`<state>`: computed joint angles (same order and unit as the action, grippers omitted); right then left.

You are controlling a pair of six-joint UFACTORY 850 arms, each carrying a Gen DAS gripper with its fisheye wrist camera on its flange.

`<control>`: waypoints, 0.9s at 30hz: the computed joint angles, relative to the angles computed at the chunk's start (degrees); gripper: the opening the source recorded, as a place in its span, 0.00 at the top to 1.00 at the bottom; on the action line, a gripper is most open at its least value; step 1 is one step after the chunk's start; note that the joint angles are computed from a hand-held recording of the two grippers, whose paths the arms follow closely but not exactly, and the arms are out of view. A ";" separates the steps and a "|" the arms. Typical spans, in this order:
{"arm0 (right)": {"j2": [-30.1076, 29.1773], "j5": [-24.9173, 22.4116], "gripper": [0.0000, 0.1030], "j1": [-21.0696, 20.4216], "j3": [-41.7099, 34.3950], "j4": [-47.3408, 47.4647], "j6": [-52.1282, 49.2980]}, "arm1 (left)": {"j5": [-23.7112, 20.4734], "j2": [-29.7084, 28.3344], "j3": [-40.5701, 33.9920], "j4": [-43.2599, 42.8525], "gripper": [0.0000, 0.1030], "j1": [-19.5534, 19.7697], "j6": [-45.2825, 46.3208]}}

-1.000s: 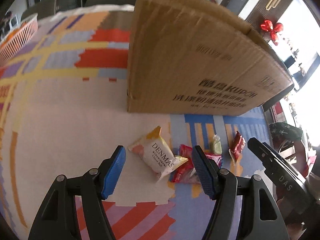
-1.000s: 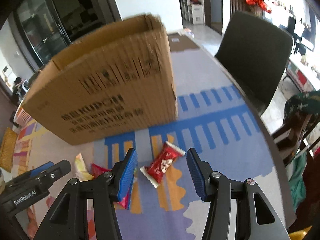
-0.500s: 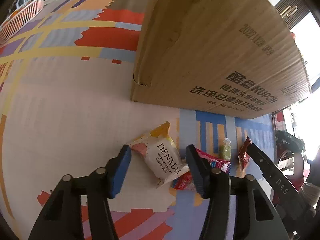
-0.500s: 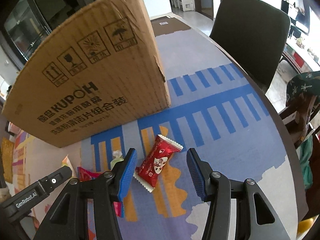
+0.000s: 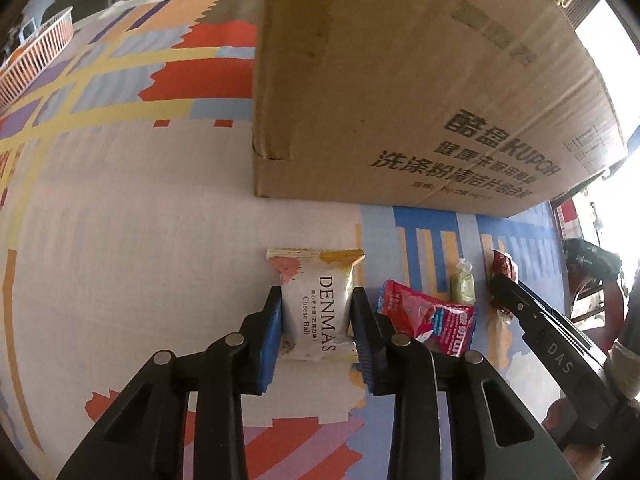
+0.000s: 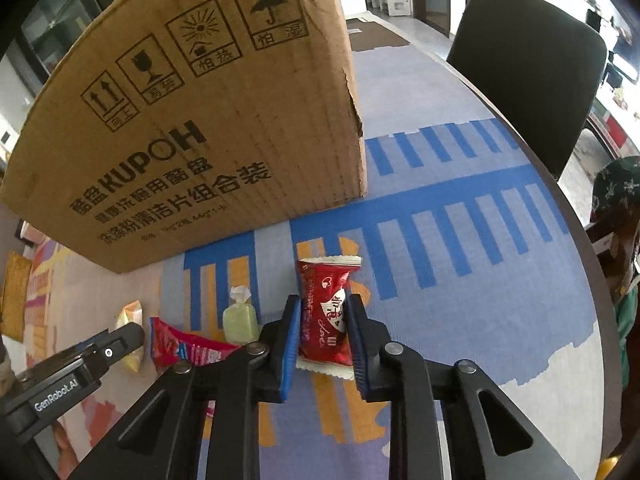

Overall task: Organize snacks
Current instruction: 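Grasp the DENMAS bag with the left gripper while the right grasps the red candy, then carry both held snacks over the box and open both grippers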

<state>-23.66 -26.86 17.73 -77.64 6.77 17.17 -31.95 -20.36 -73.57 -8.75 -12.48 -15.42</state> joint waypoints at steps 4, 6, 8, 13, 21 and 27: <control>1.19 1.11 0.77 0.01 1.75 1.80 -2.18 | 0.58 -0.25 -0.38 3.09 0.68 -1.51 -2.62; 2.53 1.81 0.77 0.13 3.15 1.70 -2.31 | 1.07 0.20 -0.05 4.16 0.68 -1.85 -3.14; 3.22 2.16 0.77 -0.06 3.75 1.43 -2.62 | 1.65 0.85 0.40 6.08 0.68 -2.40 -4.44; 6.94 3.55 0.77 0.46 6.78 1.58 -3.69 | 3.08 3.16 1.67 10.32 0.68 -3.29 -6.67; 13.10 5.30 0.77 0.47 11.06 6.22 -10.39 | 5.78 7.49 4.40 11.57 0.68 -4.46 -7.07; 15.61 5.94 0.77 1.33 10.45 6.01 -11.45 | 7.21 10.82 5.23 12.87 0.68 -4.88 -7.35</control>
